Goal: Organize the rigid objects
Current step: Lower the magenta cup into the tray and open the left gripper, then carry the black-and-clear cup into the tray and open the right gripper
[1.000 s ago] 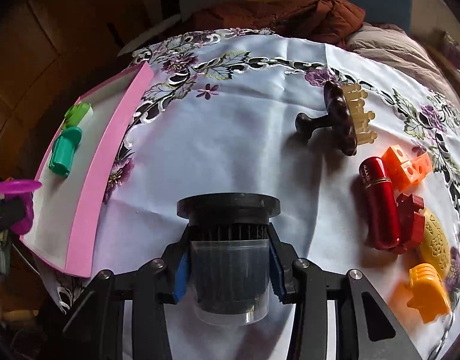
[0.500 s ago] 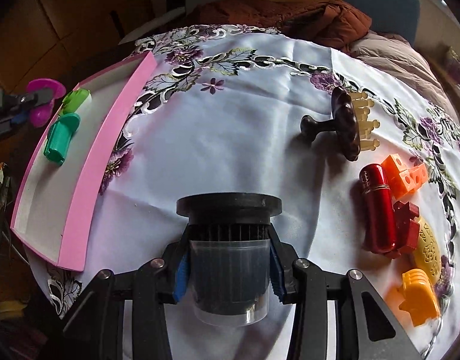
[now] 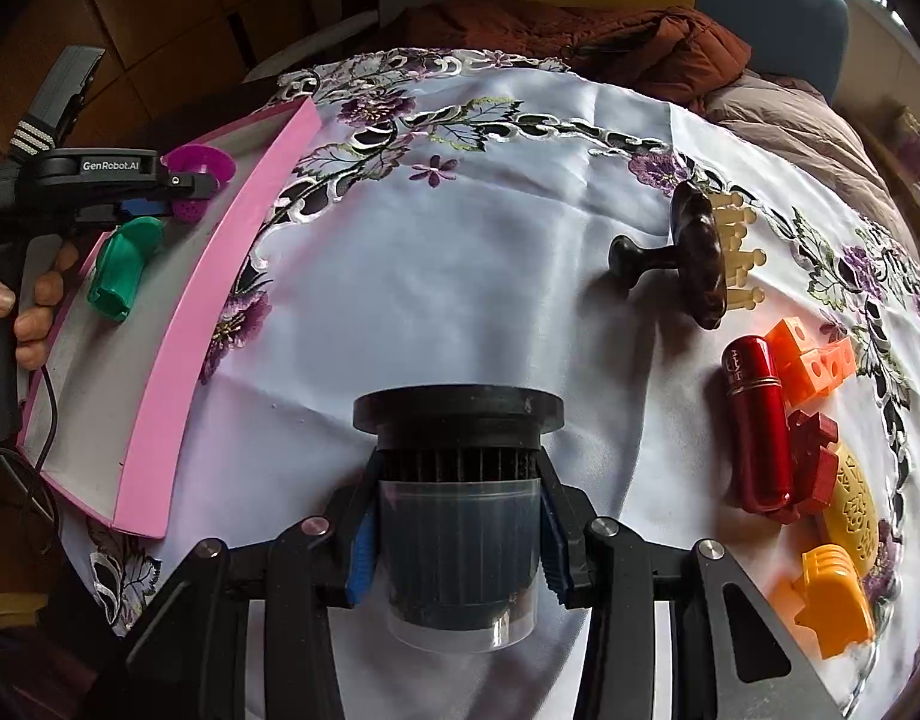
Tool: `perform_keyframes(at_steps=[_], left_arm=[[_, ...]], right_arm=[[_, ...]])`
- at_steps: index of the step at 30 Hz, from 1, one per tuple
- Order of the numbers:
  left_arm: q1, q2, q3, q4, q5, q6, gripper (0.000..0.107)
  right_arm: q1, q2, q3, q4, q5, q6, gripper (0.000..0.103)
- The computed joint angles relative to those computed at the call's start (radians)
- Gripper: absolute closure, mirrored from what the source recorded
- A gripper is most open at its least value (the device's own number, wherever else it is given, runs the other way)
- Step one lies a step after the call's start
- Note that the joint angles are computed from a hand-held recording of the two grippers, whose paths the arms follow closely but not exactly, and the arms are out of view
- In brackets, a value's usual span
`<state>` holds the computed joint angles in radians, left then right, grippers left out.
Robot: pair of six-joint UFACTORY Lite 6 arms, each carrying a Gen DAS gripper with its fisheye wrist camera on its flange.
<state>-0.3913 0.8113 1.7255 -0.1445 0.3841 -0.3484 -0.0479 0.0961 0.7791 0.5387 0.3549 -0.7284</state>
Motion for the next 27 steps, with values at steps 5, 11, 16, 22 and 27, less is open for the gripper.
perform_keyframes(at_steps=[5, 11, 16, 22, 27], left_arm=[[-0.027, -0.149, -0.173, 0.136, -0.063, -0.130, 0.071], [-0.108, -0.389, -0.449, 0.508, -0.134, -0.512, 0.070], [-0.184, -0.552, -0.654, 0.771, -0.148, -0.813, 0.070], [-0.233, -0.672, -0.808, 0.861, -0.143, -0.964, 0.070], [-0.257, -0.764, -0.899, 0.960, -0.095, -1.105, 0.071]], right_arm=[[0.005, -0.002, -0.005, -0.007, -0.010, 0.007, 0.059], [0.036, -0.024, -0.033, -0.078, -0.053, 0.075, 0.059], [0.064, -0.040, -0.054, -0.163, -0.092, 0.151, 0.060], [0.084, -0.051, -0.070, -0.228, -0.121, 0.218, 0.060], [0.089, -0.050, -0.079, -0.221, -0.148, 0.227, 0.059]])
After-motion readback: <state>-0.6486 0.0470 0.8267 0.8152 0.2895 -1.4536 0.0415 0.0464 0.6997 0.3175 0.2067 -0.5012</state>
